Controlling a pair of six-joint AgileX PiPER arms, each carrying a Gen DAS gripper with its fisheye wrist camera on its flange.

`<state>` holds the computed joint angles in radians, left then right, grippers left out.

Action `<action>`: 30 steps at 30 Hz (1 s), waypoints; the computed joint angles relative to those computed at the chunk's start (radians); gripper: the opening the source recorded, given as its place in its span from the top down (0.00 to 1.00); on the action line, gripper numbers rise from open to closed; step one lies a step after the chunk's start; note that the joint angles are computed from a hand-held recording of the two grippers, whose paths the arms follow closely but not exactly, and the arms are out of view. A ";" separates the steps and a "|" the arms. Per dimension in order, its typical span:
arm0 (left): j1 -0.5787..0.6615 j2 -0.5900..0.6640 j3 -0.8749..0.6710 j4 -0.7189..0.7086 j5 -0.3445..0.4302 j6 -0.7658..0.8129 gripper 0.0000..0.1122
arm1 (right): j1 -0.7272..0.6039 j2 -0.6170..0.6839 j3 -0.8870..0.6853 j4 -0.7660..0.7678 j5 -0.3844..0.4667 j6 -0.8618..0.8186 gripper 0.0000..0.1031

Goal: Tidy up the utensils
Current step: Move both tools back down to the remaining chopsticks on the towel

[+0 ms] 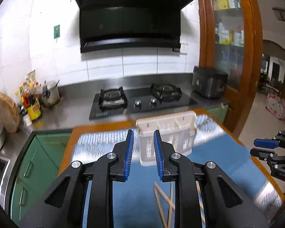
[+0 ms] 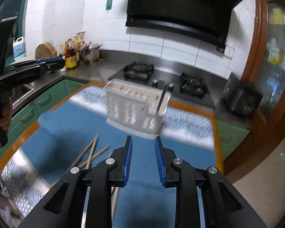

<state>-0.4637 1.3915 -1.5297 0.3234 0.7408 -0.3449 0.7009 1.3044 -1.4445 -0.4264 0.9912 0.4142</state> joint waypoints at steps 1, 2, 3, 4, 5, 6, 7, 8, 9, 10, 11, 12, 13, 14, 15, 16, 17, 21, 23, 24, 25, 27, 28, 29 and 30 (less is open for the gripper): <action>-0.006 -0.048 0.076 0.004 -0.018 -0.022 0.81 | 0.038 -0.042 0.079 -0.016 -0.013 0.061 0.77; -0.007 -0.081 0.130 -0.005 -0.028 -0.029 0.81 | 0.066 -0.064 0.126 -0.029 -0.018 0.104 0.78; -0.010 -0.111 0.180 -0.008 -0.037 -0.041 0.81 | 0.096 -0.083 0.166 -0.046 -0.021 0.149 0.78; -0.017 -0.150 0.247 0.000 -0.051 -0.072 0.81 | 0.129 -0.108 0.224 -0.060 -0.030 0.207 0.79; -0.024 -0.184 0.304 -0.003 -0.061 -0.086 0.81 | 0.159 -0.129 0.276 -0.066 -0.039 0.261 0.79; -0.032 -0.205 0.339 0.008 -0.066 -0.105 0.81 | 0.192 -0.148 0.324 -0.077 -0.049 0.323 0.81; -0.051 -0.238 0.396 0.052 -0.073 -0.161 0.81 | 0.213 -0.160 0.354 -0.083 -0.056 0.361 0.82; -0.065 -0.262 0.439 0.071 -0.076 -0.193 0.81 | 0.238 -0.172 0.389 -0.093 -0.066 0.408 0.82; -0.075 -0.277 0.466 0.080 -0.077 -0.213 0.81 | 0.259 -0.179 0.416 -0.099 -0.077 0.453 0.82; -0.091 -0.303 0.513 0.098 -0.082 -0.252 0.81 | 0.277 -0.189 0.451 -0.095 -0.101 0.498 0.82; -0.102 -0.318 0.542 0.109 -0.084 -0.274 0.80 | 0.289 -0.194 0.475 -0.094 -0.119 0.530 0.82; -0.116 -0.332 0.569 0.126 -0.083 -0.302 0.80 | 0.319 -0.193 0.501 -0.116 -0.128 0.590 0.83; -0.135 -0.349 0.603 0.161 -0.077 -0.349 0.81 | 0.344 -0.186 0.515 -0.144 -0.126 0.637 0.83; -0.150 -0.363 0.633 0.184 -0.071 -0.386 0.81 | 0.355 -0.184 0.525 -0.156 -0.126 0.660 0.83; -0.158 -0.377 0.663 0.184 -0.073 -0.402 0.81 | 0.364 -0.178 0.542 -0.159 -0.142 0.692 0.83; -0.166 -0.383 0.677 0.182 -0.071 -0.413 0.80 | 0.370 -0.175 0.557 -0.163 -0.154 0.715 0.84; -0.169 -0.390 0.697 0.172 -0.074 -0.420 0.81 | 0.380 -0.168 0.566 -0.175 -0.155 0.738 0.85; -0.219 -0.415 0.777 0.163 -0.074 -0.471 0.81 | 0.379 -0.158 0.592 -0.174 -0.177 0.765 0.85; -0.238 -0.409 0.804 0.143 -0.086 -0.480 0.81 | 0.386 -0.145 0.602 -0.193 -0.179 0.791 0.85; -0.255 -0.402 0.820 0.139 -0.097 -0.487 0.81 | 0.386 -0.143 0.607 -0.196 -0.181 0.797 0.85; -0.274 -0.395 0.833 0.144 -0.103 -0.501 0.81 | 0.389 -0.143 0.612 -0.200 -0.180 0.805 0.85; -0.299 -0.380 0.854 0.137 -0.118 -0.509 0.81 | 0.391 -0.141 0.617 -0.205 -0.177 0.811 0.85; -0.299 -0.371 0.860 0.122 -0.131 -0.499 0.81 | 0.391 -0.144 0.622 -0.206 -0.177 0.813 0.85; -0.294 -0.360 0.867 0.102 -0.148 -0.483 0.81 | 0.390 -0.148 0.630 -0.205 -0.180 0.814 0.85; -0.293 -0.350 0.867 0.100 -0.155 -0.481 0.81 | 0.389 -0.151 0.633 -0.204 -0.184 0.817 0.85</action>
<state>-0.7566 1.0414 -0.6624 0.4232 0.5862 -0.8255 1.0901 1.1531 -0.8111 -0.6305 0.8073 1.2311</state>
